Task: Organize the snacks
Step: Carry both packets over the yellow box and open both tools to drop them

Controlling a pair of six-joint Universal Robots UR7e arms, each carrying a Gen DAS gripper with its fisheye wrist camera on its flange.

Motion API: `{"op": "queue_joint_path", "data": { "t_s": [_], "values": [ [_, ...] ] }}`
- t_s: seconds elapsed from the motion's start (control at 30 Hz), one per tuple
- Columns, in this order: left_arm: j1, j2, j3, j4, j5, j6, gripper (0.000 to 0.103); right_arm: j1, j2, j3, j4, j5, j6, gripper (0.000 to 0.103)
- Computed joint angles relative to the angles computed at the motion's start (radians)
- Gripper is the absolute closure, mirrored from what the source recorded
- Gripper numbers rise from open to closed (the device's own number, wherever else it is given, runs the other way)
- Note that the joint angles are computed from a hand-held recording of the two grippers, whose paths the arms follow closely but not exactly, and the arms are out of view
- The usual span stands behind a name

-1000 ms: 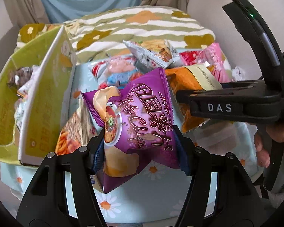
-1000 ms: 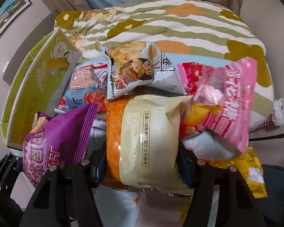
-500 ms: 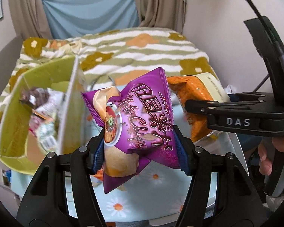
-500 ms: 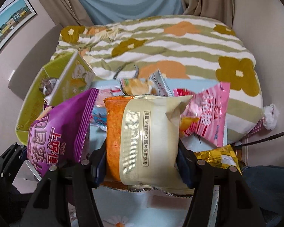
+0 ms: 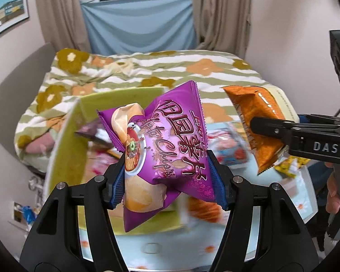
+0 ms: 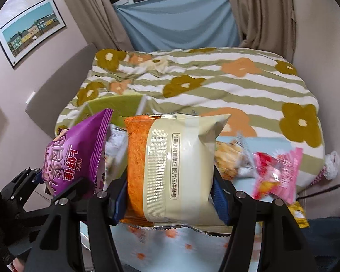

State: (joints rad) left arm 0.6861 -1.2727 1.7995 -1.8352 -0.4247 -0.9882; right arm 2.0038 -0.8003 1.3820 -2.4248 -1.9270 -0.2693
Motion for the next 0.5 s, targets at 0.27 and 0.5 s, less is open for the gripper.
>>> {"op": "queue_joint_path", "data": {
  "t_s": [0.27,0.5],
  "values": [
    [0.078,-0.152,0.048,0.087,-0.013,0.007,0.041,0.065,0.117,-0.073,0.005,0.013,0.052,0.045],
    [0.168,-0.209,0.105,-0.001,-0.076,0.121,0.038,0.100,0.207,-0.132,0.016,-0.016,0.126,0.044]
  ]
}}
